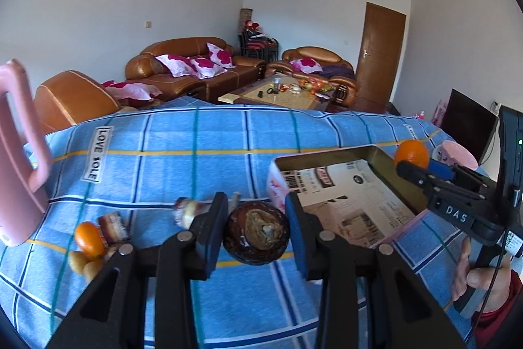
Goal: Organize fruits
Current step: 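Lower the orange into the pink tin with the right gripper while the left drops the brown fruit there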
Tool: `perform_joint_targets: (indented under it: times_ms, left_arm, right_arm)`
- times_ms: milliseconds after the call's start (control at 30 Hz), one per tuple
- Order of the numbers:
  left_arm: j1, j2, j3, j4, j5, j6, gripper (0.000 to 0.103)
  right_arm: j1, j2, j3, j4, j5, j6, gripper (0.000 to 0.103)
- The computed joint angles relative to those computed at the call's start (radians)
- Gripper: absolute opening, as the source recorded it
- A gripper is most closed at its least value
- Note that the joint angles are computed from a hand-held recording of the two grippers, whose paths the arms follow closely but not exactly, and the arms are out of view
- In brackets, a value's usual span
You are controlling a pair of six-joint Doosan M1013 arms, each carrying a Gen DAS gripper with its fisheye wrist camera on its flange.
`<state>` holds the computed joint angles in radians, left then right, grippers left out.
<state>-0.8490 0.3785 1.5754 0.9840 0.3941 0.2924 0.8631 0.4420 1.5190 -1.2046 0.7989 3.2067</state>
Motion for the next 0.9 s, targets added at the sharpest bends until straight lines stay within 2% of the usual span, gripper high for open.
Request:
perform_joint_targets:
  times_ms: [100, 333, 433, 567, 900]
  left_arm:
    - [-0.019, 0.044, -0.062, -0.096, 0.005, 0.127, 0.038]
    - [-0.039, 0.131, -0.184, -0.306, 0.059, 0.318, 0.038]
    - [-0.043, 0.151, -0.214, -0.349, 0.090, 0.351, 0.038]
    - [-0.050, 0.167, -0.234, -0.333, 0.136, 0.354, 0.038]
    - [-0.042, 0.180, -0.251, -0.398, 0.174, 0.391, 0.038]
  right_arm:
    - [-0.012, -0.010, 0.018, 0.027, -0.002, -0.030, 0.047]
    - [-0.035, -0.024, 0.044, 0.073, -0.025, -0.053, 0.047]
    - [-0.042, -0.019, 0.034, 0.109, -0.027, -0.080, 0.047]
    - [-0.046, -0.013, 0.026, 0.143, -0.039, -0.113, 0.047]
    - [-0.047, -0.006, 0.022, 0.173, -0.045, -0.138, 0.047]
